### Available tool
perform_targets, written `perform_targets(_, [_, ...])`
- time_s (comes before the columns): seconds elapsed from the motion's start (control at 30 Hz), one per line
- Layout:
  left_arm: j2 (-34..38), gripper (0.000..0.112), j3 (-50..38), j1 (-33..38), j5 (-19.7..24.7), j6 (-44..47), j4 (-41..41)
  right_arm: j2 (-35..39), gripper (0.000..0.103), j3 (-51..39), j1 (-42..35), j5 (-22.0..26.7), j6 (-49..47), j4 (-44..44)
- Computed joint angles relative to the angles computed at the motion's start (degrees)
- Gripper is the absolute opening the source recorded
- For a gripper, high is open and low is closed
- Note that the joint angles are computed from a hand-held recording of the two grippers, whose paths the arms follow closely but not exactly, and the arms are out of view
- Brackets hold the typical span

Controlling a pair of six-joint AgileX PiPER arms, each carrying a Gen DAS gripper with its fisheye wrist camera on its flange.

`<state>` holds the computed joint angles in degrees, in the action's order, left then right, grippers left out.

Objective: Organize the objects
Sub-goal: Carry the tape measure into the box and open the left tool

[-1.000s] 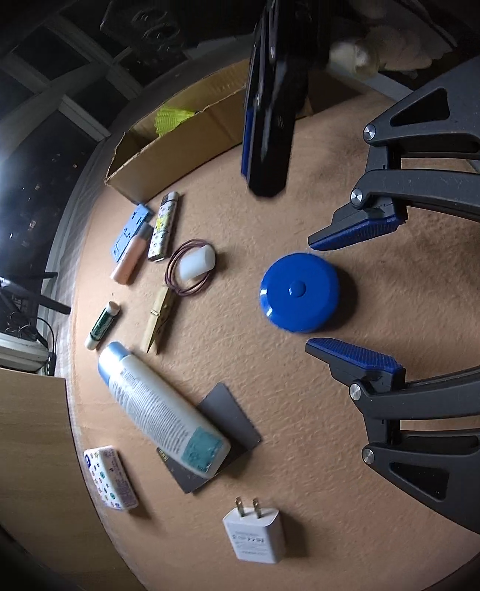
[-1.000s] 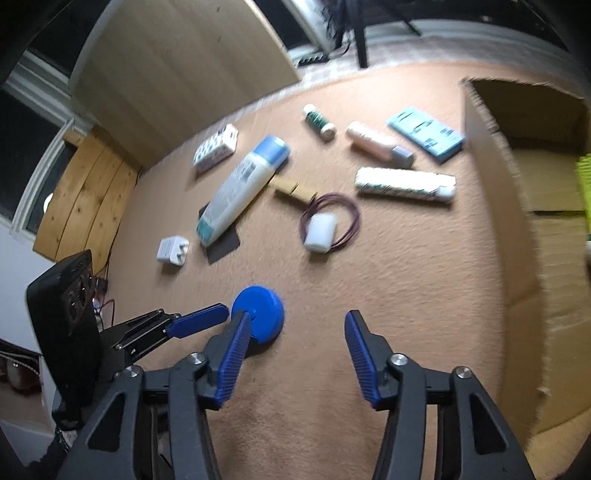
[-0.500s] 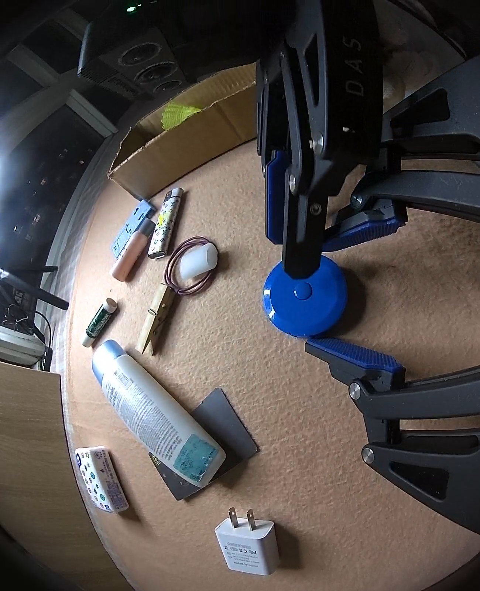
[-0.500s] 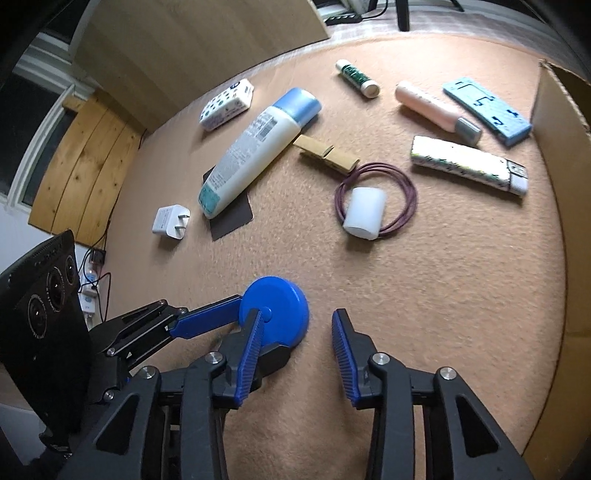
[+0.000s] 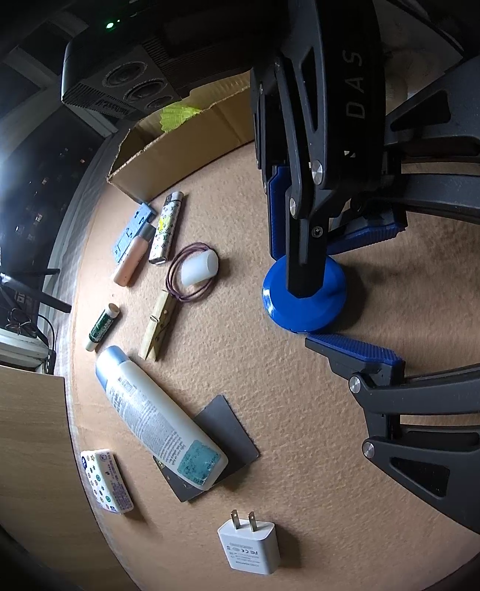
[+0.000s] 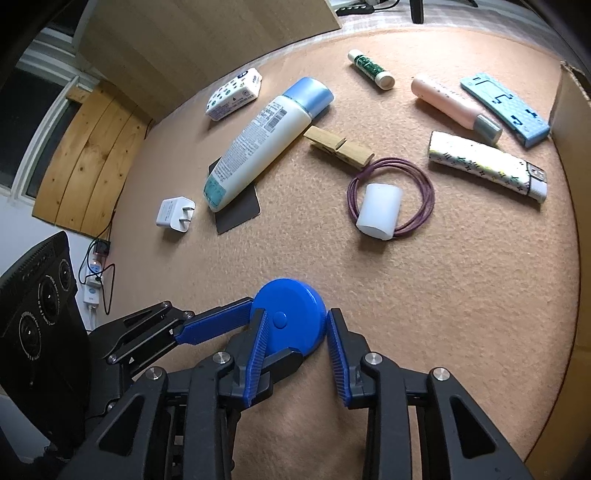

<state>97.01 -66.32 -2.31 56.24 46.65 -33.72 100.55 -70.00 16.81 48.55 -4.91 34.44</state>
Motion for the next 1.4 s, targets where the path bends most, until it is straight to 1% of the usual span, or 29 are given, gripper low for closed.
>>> perform_targets(0.17, [-1.7, 0.047, -0.3, -1.3, 0.9, -1.0, -0.6, -3.4, 0.030, 1.4, -1.6, 0.4, -0.3, -0.5])
perform_targets(0.33, [-4.0, 0.047, -1.6, -4.5, 1.4, -2.9, -1.2, -8.2, 0.030, 2.7, -4.2, 1.1, 0.5, -2.0])
perform_targets(0.5, [-5.7, 0.047, -3.8, -9.3, 1.5, -5.4, -1.4, -13.5, 0.030, 3.8, -7.9, 2.5, 0.8, -3.2])
perform_targets(0.67, [-6.9, 0.047, -6.0, -15.1, 1.2, -8.2, -0.9, -18.8, 0.030, 5.6, -13.5, 4.7, -0.3, -3.5])
perform_targets(0.9, [-5.7, 0.047, -9.0, -24.6, -0.4, -12.1, -0.6, -25.1, 0.030, 9.0, -22.9, 7.9, -3.1, -3.8])
perform_targets(1.1, [-3.4, 0.046, -10.8, -32.1, -2.4, -15.1, 0.5, -28.2, 0.030, 12.1, -31.6, 10.6, -7.3, -3.0])
perform_targets(1.4, [-0.9, 0.046, -12.5, -38.0, -4.2, -18.4, 2.5, -29.1, 0.030, 14.2, -39.4, 12.7, -12.3, -1.8])
